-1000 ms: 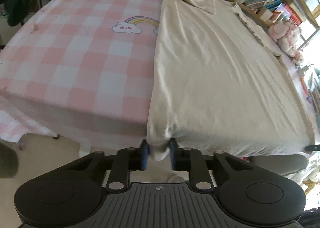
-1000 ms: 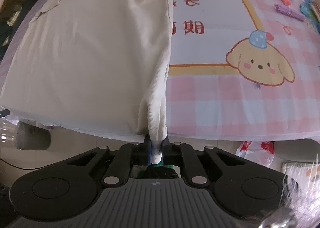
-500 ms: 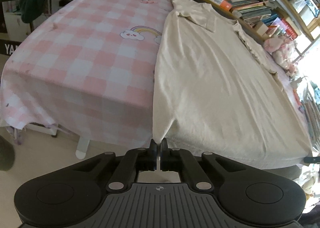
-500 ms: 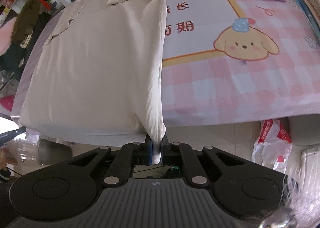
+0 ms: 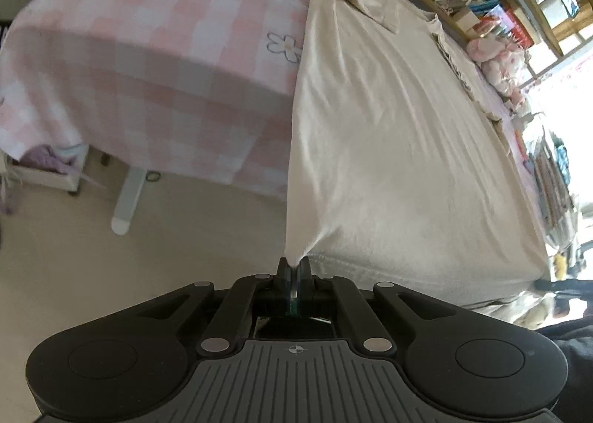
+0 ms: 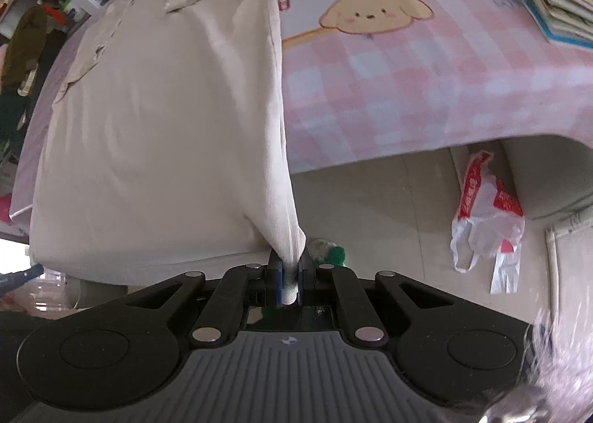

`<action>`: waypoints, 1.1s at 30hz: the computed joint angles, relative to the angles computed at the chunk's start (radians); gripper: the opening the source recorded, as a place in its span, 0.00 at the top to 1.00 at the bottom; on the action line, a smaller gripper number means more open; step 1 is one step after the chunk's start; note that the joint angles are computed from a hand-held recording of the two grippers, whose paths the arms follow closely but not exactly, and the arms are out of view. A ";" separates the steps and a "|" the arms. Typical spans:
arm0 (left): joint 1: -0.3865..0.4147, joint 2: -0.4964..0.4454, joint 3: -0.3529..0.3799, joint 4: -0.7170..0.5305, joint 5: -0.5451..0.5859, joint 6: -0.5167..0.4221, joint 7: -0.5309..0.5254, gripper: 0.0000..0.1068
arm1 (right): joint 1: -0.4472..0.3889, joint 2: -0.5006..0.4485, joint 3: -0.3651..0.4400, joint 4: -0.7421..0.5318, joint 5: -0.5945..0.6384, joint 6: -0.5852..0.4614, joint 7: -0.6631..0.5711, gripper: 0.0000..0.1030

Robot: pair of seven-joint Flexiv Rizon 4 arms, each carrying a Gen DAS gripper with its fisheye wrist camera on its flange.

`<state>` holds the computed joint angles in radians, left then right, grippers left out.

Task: Fold clothes
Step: 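Lift the hem with both grippers and fold it over toward the collar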

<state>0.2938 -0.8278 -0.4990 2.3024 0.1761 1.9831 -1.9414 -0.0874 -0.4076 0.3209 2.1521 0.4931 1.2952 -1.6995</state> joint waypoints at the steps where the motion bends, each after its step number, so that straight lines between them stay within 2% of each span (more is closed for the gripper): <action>1: 0.009 -0.003 -0.006 0.004 0.010 0.012 0.001 0.99 | 0.001 0.003 0.001 0.000 0.003 -0.001 0.003 0.94; 5: 0.060 -0.022 -0.038 -0.003 0.059 0.078 -0.005 0.99 | -0.012 0.029 0.018 -0.010 0.035 0.000 -0.006 0.94; 7: 0.099 -0.047 -0.063 -0.011 0.091 0.140 -0.033 0.99 | -0.065 0.040 0.062 -0.049 0.128 -0.013 -0.068 0.94; 10: 0.132 -0.101 -0.094 -0.052 0.138 0.255 -0.114 0.99 | -0.193 0.052 0.148 -0.147 0.384 -0.052 -0.255 0.94; 13: 0.145 -0.161 -0.116 -0.131 0.188 0.381 -0.188 0.99 | -0.288 0.046 0.195 -0.254 0.634 -0.084 -0.440 0.94; 15: 0.136 -0.196 -0.127 -0.204 0.201 0.429 -0.232 0.99 | -0.316 0.023 0.202 -0.328 0.769 -0.095 -0.540 0.94; 18: 0.104 -0.227 -0.132 -0.329 0.196 0.445 -0.281 0.99 | -0.322 -0.028 0.191 -0.436 0.925 -0.104 -0.664 0.94; 21: 0.046 -0.234 -0.116 -0.456 0.167 0.421 -0.303 0.99 | -0.238 -0.081 0.139 -0.538 0.947 -0.046 -0.684 0.94; 26: -0.030 -0.241 -0.074 -0.627 0.111 0.328 -0.343 0.99 | -0.100 -0.173 0.041 -0.706 0.931 0.030 -0.672 0.94; 33: -0.137 -0.269 0.016 -0.815 0.013 0.226 -0.401 0.99 | -0.046 -0.342 0.005 -0.930 0.746 -0.010 -0.526 0.94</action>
<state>0.1565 -1.0963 -0.4829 1.4871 0.1895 2.2093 -2.3423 -0.1330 -0.7496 0.3263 1.2220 1.2391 1.2848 -2.2250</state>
